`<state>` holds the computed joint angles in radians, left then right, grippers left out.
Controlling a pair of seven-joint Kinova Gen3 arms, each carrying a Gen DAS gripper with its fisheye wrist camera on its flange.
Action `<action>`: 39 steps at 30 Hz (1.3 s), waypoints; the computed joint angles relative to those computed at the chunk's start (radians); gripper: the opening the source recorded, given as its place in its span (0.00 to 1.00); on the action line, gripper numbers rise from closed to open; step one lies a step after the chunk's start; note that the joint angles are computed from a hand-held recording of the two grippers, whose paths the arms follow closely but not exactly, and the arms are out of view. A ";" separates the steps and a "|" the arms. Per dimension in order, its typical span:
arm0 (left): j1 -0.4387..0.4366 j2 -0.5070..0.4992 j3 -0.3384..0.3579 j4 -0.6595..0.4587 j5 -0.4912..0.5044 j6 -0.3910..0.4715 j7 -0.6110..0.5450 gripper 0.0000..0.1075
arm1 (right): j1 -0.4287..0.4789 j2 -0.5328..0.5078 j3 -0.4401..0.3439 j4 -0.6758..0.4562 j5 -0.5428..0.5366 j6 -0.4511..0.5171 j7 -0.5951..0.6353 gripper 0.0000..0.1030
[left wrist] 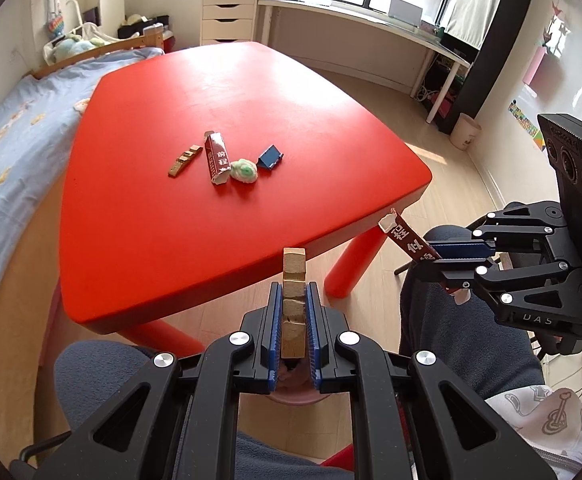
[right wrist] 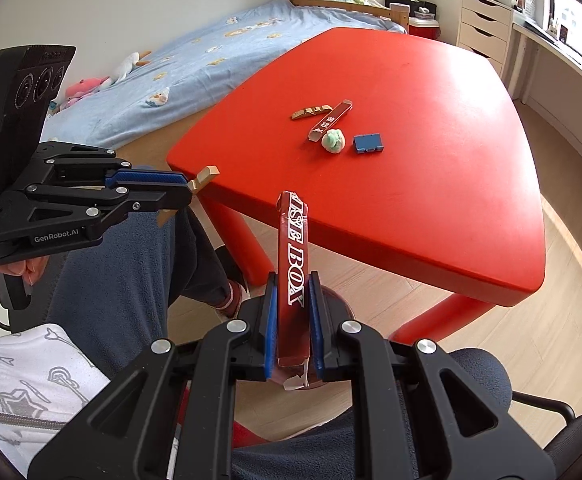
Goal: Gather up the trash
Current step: 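Carry the red box and wooden blocks down over the pink bin with both grippers, then open both grippers to drop the box and blocks into the bin, then move both grippers back over the table toward the blue card holder and blocks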
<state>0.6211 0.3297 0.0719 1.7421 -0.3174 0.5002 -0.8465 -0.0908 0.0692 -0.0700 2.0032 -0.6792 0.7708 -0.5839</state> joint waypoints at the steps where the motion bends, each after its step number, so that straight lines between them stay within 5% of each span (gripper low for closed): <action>1: -0.002 0.000 0.004 0.003 0.005 -0.001 -0.003 0.11 | -0.001 -0.001 0.000 0.004 0.003 -0.005 -0.003 0.13; 17: 0.010 0.003 0.010 0.008 0.016 -0.008 -0.013 0.15 | 0.023 0.007 0.004 0.001 -0.043 0.047 0.046 0.15; 18: 0.014 0.004 0.006 0.007 0.013 -0.005 -0.006 0.29 | 0.014 0.006 0.010 0.003 -0.036 0.035 0.039 0.32; 19: 0.017 0.006 0.001 0.009 0.011 -0.004 0.002 0.54 | 0.016 0.004 0.010 0.008 -0.038 0.020 0.037 0.61; 22: 0.074 0.000 -0.057 0.026 -0.060 -0.015 0.097 0.81 | 0.021 -0.004 0.014 0.020 -0.047 -0.010 0.031 0.88; 27: 0.067 0.006 -0.049 0.015 -0.102 0.035 0.152 0.88 | 0.008 -0.004 0.011 0.017 0.007 -0.044 -0.028 0.96; 39: 0.040 -0.005 -0.022 0.028 -0.122 0.025 0.185 0.89 | 0.015 0.004 0.005 0.012 0.011 -0.038 -0.039 0.97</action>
